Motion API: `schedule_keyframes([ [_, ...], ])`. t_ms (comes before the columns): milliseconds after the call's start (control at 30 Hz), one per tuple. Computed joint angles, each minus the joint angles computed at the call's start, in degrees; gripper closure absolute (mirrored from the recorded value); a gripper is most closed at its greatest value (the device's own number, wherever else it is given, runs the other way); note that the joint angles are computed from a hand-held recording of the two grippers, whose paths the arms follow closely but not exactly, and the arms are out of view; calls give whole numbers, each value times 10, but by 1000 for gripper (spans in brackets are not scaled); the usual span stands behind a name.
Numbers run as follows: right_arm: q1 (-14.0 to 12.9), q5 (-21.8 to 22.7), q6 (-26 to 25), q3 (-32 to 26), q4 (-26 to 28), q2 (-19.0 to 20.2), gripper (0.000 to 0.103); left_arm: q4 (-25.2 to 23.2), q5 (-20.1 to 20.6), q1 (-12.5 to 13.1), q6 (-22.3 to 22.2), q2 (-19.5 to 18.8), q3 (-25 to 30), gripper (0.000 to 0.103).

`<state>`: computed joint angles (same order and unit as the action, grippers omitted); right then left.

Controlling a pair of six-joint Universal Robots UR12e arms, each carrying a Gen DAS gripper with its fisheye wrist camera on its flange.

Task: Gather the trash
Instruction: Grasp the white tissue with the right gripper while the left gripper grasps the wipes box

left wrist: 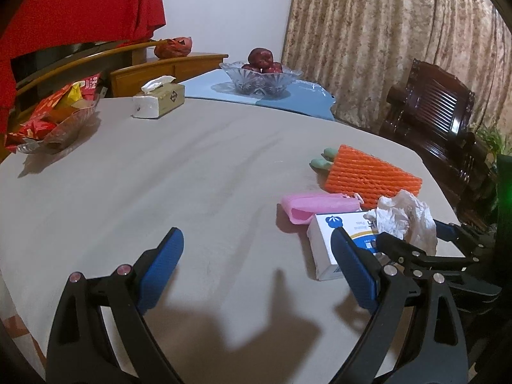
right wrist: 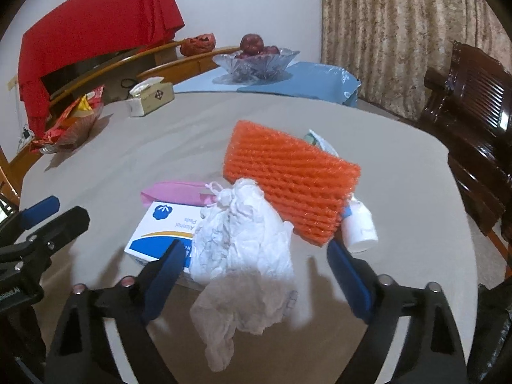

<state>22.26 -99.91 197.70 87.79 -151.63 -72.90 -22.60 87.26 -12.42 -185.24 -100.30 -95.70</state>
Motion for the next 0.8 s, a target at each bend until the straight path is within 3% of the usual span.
schedule_keyframes([
  [100,-4,14,-1,3,-4,-3,34,-2,-4,-2,-1,-2,2,13],
  [267,-12,48,1,13,-11,-12,70,-6,-16,-6,0,-4,4,13],
  [367,-15,56,0,22,-17,-19,81,-12,-28,-9,2,-5,6,13],
  [433,-16,57,0,27,-16,-24,82,-20,-34,-11,7,-7,9,14],
  [500,-18,57,2,33,-16,-30,83,-30,-46,-12,10,-10,12,23],
  [800,-28,44,18,68,-19,-64,83,-75,-117,-9,11,-19,21,51],
])
